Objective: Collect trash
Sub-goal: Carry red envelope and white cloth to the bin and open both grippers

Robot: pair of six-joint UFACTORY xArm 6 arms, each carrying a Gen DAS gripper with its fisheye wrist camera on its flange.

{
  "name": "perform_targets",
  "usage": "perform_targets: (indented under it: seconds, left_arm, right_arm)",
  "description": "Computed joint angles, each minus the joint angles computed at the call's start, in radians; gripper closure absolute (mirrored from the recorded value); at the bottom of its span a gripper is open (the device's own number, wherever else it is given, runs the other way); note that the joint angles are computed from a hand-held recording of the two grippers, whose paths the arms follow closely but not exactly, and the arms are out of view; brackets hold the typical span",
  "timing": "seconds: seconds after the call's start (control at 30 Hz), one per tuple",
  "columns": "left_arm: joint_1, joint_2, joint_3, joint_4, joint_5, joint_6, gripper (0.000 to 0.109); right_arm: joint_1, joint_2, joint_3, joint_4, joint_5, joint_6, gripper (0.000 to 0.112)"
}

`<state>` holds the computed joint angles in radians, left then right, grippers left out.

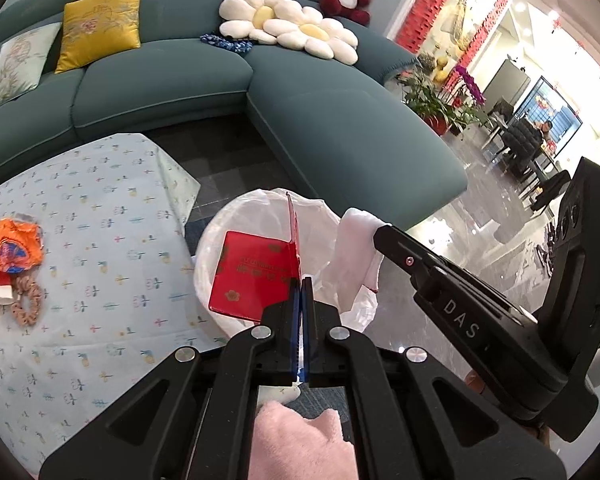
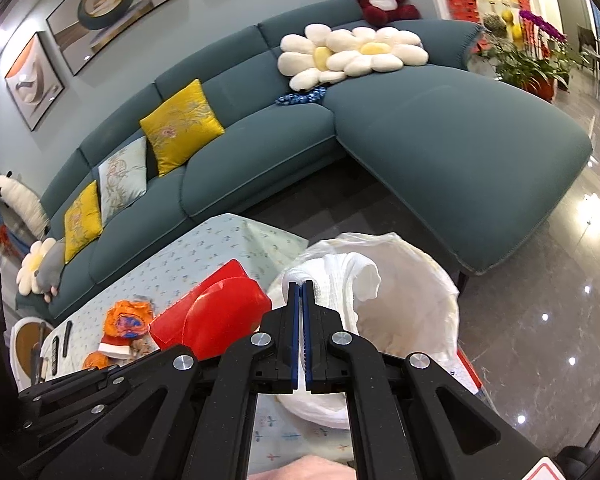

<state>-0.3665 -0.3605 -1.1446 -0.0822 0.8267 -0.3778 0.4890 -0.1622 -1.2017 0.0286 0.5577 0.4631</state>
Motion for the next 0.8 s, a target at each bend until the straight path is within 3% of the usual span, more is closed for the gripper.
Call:
perform_targets:
  seconds: [0.17,0.33,0.5,0.8]
  left_arm:
    - [-0.013,0.024,-0.008,0.007,-0.013,-0.019,0.107]
    - [-0.017,0.033,-0.018,0.047,0.007,-0.057,0.088]
    - [0.003,0.010,-0.001,0.048,0.011,-0.079,0.080]
    - [0.050,-0.042,0.021,0.045,0.025,-0.079,0.079]
  right_arm:
    - [-0.022,0.002,0.014,0.010,0.000,-0.002,0.106]
    - [-0.028,-0.007,0.028,-0.021,-0.005,0.034,0.094]
    - [-0.016,-0.009,0.019,-0.033,0.004,0.041,0.087]
    - [0.039,0.015,-0.040,-0.085,0.026,0.076,0.075]
